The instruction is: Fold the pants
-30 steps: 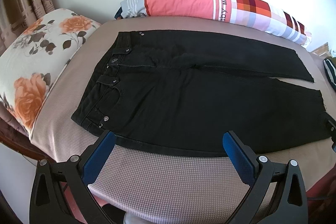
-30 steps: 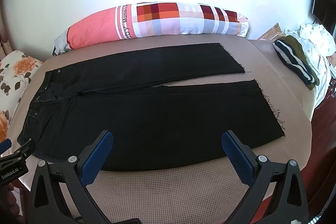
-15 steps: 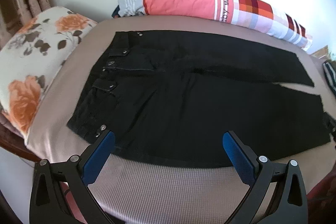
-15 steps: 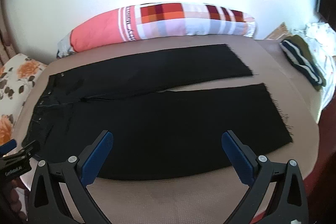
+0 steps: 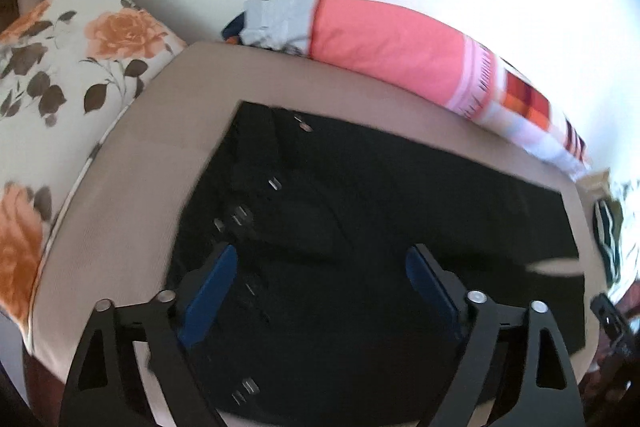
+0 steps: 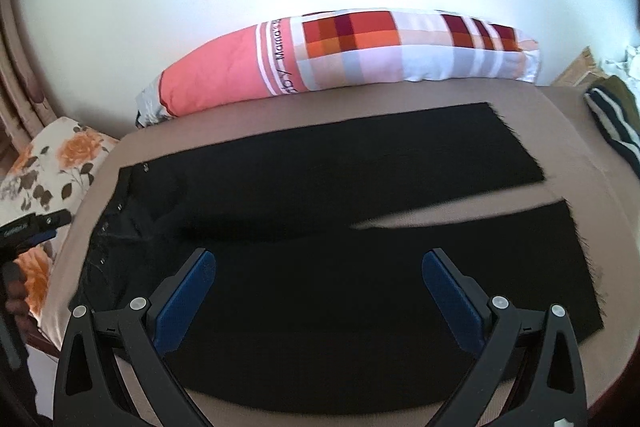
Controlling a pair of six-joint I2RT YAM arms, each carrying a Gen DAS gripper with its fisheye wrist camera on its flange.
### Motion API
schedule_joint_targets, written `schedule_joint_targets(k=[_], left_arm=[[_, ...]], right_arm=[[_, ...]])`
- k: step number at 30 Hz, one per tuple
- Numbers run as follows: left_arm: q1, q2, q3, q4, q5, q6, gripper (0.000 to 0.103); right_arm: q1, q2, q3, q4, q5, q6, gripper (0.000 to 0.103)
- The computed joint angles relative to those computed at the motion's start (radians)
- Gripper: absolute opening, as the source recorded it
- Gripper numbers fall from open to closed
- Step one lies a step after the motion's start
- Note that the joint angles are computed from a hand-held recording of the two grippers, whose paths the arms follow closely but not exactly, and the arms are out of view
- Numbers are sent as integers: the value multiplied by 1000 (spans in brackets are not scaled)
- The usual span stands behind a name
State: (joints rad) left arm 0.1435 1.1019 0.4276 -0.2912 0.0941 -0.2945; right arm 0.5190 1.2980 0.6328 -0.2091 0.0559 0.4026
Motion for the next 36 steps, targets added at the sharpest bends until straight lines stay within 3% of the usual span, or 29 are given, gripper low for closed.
schedule_joint_targets(k=[4,7,14,22,26,33,36], left_arm=[[239,300,117,135,243,158,65],[333,536,250,175,354,196,54],[438,930,569,130,533,218,46],[470,1168,825,27,606,245,45],[468,1248,924,-49,682,270,34],[425,1329,1023,-91,752,279,33],[402,1362,1051,-57,785,225,33]], right_arm=[[-30,135,86,54,-79,7,103],[-44,213,143,70,-116,22,103],[-19,425,313,43,-70,22,103],[33,648,493,7,-73,39,103],[56,719,556,0,-72,30,103],[81,852,674,23,-91,-5,103],[84,919,758,18,-100,-51,103]])
